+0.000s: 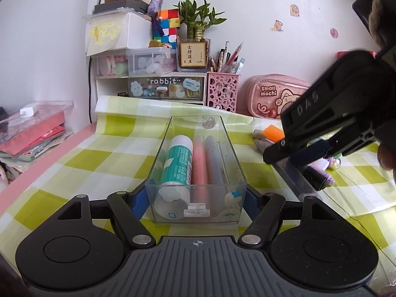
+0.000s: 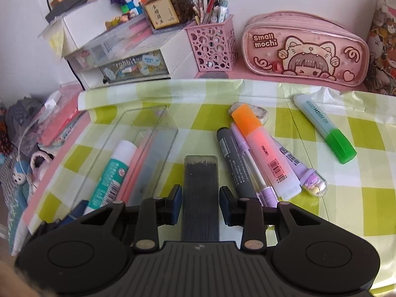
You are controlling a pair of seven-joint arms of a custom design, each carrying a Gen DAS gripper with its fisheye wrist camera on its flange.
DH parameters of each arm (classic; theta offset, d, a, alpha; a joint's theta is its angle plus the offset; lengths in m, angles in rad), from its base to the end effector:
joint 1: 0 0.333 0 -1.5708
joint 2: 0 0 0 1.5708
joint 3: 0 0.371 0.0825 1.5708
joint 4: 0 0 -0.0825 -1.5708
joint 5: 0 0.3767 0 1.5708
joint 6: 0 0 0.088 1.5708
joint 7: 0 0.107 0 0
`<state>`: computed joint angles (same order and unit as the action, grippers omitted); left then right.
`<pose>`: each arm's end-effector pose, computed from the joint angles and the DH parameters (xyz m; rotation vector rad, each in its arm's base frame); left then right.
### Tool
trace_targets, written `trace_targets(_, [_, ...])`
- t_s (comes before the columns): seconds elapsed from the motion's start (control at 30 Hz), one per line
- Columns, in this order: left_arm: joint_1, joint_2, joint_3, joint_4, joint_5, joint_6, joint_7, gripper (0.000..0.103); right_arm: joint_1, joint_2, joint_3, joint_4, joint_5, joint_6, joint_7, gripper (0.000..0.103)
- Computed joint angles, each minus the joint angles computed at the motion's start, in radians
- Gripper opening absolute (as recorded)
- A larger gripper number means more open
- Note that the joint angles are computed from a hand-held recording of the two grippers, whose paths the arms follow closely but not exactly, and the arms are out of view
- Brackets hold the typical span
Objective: Organize stationery
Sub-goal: 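Carry the dark grey case over the clear box with the right gripper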
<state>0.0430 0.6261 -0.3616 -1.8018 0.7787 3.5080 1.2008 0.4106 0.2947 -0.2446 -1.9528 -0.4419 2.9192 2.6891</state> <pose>0.6607 -0.2471 0.3975 -1.0362 2.1019 -1.2980 0.6462 0.1514 0.4621 -1.2508 2.1541 -0.5099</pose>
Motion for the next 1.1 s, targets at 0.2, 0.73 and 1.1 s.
trace_targets(0.2, [-0.026,-0.006,0.030,-0.004,-0.016,0.007,0.018,0.073,-0.036,0.000,0.042,0.002,0.125,0.128,-0.051,0.028])
trace_targets(0.73, [-0.034,-0.010,0.040,-0.010,-0.022,0.014,0.037,0.073,0.049,0.107,-0.022,0.171,0.287,-0.019,-0.112,0.028])
trace_targets(1.1, [-0.035,-0.011,0.041,-0.011,-0.025,0.014,0.039,0.073,-0.005,0.116,0.044,0.192,0.279,-0.048,-0.123,0.029])
